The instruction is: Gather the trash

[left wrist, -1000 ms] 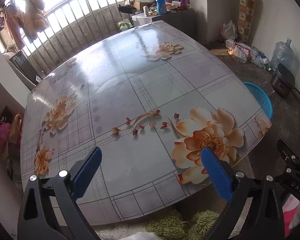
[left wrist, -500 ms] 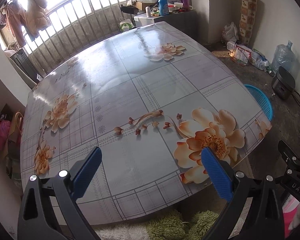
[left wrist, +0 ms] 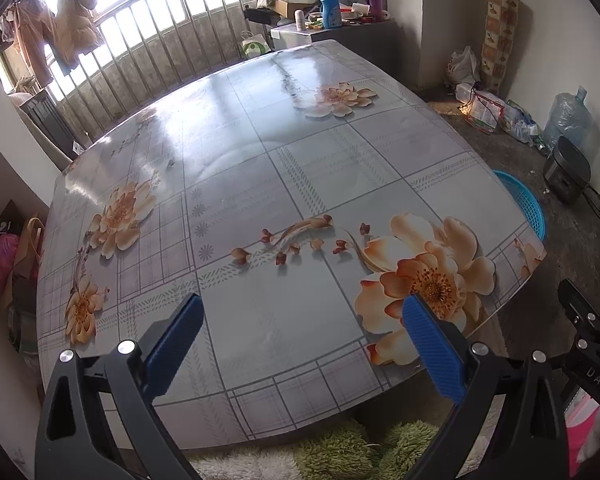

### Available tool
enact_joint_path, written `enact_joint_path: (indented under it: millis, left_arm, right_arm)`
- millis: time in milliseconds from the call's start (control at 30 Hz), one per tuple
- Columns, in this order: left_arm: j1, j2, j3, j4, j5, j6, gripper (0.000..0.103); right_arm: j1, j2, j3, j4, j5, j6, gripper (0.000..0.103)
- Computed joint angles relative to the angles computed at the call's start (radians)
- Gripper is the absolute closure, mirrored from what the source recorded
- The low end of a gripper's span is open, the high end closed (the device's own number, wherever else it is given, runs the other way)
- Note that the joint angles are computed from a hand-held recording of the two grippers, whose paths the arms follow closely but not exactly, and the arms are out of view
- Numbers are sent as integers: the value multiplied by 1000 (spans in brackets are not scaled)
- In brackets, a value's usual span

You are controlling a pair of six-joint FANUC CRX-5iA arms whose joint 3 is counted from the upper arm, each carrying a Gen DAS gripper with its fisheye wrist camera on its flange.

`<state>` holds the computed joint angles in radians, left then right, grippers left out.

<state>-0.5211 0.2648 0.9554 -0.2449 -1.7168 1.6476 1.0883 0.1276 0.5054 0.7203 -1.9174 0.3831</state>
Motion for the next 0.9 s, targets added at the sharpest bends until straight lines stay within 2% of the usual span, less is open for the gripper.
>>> enact_joint_path:
  millis: [900]
  left_arm:
    - [2,-5,-10,0,3,4,6]
  right_arm:
    - [0,0,0,3,1,4,8]
